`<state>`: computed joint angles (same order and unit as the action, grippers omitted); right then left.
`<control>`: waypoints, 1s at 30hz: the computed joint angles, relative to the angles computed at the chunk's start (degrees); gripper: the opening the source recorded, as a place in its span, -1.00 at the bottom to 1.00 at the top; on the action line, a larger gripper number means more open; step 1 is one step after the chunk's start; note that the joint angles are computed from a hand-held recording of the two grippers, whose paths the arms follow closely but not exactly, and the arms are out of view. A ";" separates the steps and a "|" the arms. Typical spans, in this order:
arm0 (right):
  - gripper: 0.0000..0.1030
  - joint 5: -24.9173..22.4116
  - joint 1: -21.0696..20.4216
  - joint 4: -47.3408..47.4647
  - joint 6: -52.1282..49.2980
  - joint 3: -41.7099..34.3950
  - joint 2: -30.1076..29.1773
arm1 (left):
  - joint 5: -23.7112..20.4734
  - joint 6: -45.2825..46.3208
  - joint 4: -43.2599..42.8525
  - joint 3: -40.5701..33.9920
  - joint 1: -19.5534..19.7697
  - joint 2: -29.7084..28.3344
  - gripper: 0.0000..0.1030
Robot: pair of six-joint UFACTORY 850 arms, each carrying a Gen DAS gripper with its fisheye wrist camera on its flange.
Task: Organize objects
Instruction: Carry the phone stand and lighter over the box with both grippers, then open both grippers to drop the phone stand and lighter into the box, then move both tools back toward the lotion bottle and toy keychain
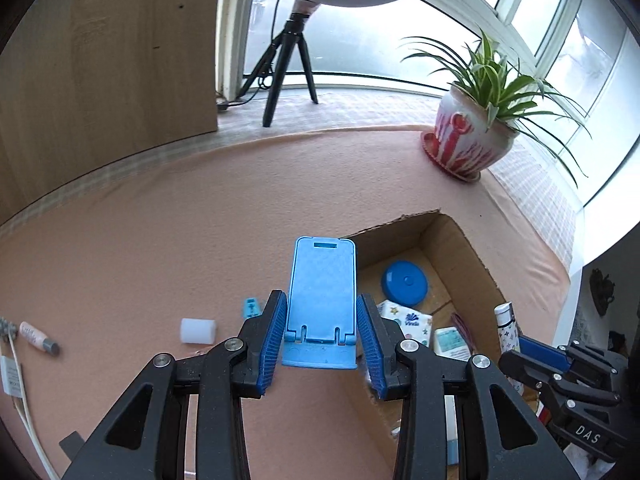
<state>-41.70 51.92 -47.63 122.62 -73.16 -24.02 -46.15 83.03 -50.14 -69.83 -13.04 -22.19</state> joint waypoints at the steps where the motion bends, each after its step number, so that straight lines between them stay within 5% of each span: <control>1: -0.60 0.12 -0.05 0.09 0.30 0.49 0.20 | 0.20 0.19 0.00 0.61 -0.59 0.35 -0.24; 13: -0.60 1.53 0.20 -0.38 4.31 5.55 2.78 | 1.97 0.82 1.03 4.70 -5.21 2.26 -0.23; 16: -0.55 2.27 0.29 -0.77 3.86 5.59 2.75 | 1.49 0.65 1.28 4.90 -5.31 2.49 -0.09; 19: -0.26 2.48 0.36 -0.67 4.13 5.23 2.37 | 1.67 0.91 1.08 5.21 -4.85 2.94 -0.08; 30: -0.22 4.05 0.89 -1.41 3.16 1.59 0.29 | -0.52 -1.50 2.18 2.15 1.55 1.39 -0.08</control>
<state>-37.65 52.81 -49.03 125.78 -71.57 -23.73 -46.67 81.53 -47.96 -67.68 -11.49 -20.80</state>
